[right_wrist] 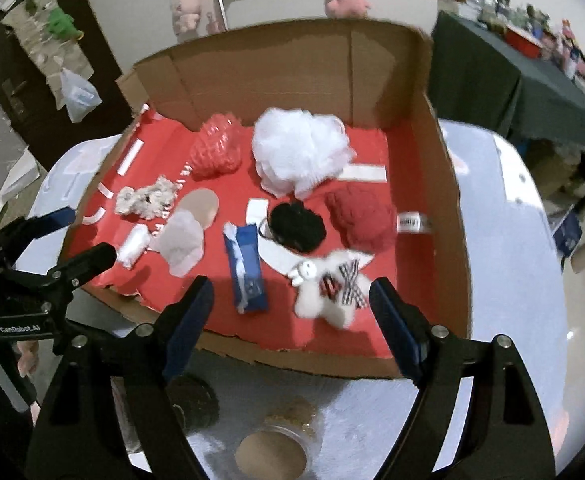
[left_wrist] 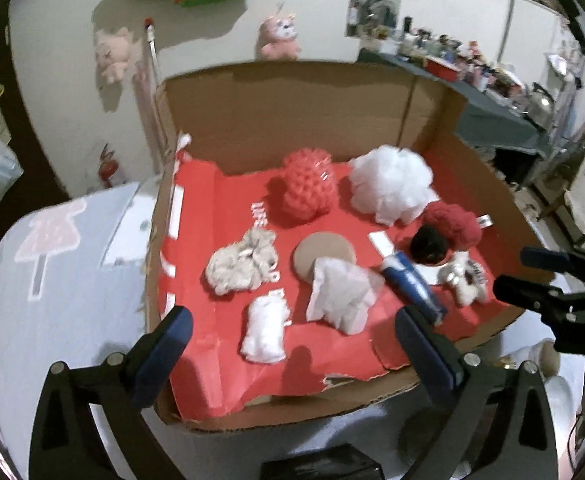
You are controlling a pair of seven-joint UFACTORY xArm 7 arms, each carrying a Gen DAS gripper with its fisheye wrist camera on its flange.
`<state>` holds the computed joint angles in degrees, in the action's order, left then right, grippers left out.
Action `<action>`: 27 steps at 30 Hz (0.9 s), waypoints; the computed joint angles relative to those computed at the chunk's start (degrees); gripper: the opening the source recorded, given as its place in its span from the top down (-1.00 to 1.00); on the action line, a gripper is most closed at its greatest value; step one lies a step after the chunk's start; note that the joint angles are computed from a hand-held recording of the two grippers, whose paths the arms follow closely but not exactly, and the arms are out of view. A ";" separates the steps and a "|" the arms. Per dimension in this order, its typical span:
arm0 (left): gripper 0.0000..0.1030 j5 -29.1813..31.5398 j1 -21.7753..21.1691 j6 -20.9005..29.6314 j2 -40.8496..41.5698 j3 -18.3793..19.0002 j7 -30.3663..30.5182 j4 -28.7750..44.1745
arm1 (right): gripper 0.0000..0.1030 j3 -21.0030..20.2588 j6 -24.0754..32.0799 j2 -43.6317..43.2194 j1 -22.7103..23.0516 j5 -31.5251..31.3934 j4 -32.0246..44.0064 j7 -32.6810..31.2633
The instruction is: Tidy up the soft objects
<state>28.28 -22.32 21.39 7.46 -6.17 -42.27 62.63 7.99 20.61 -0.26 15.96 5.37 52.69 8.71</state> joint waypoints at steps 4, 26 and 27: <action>-0.99 0.58 -0.56 1.00 0.62 0.07 -1.50 0.03 | -0.55 0.03 0.01 1.46 0.09 -2.47 -0.33 2.91; -0.99 -1.34 -1.56 5.97 2.62 -0.04 -2.60 1.10 | -0.55 -0.32 0.64 2.61 0.29 -8.85 -0.54 9.34; -0.99 -1.32 -1.55 5.90 2.59 0.05 -2.79 1.04 | -0.55 -0.34 0.55 2.57 0.28 -9.11 -0.65 9.54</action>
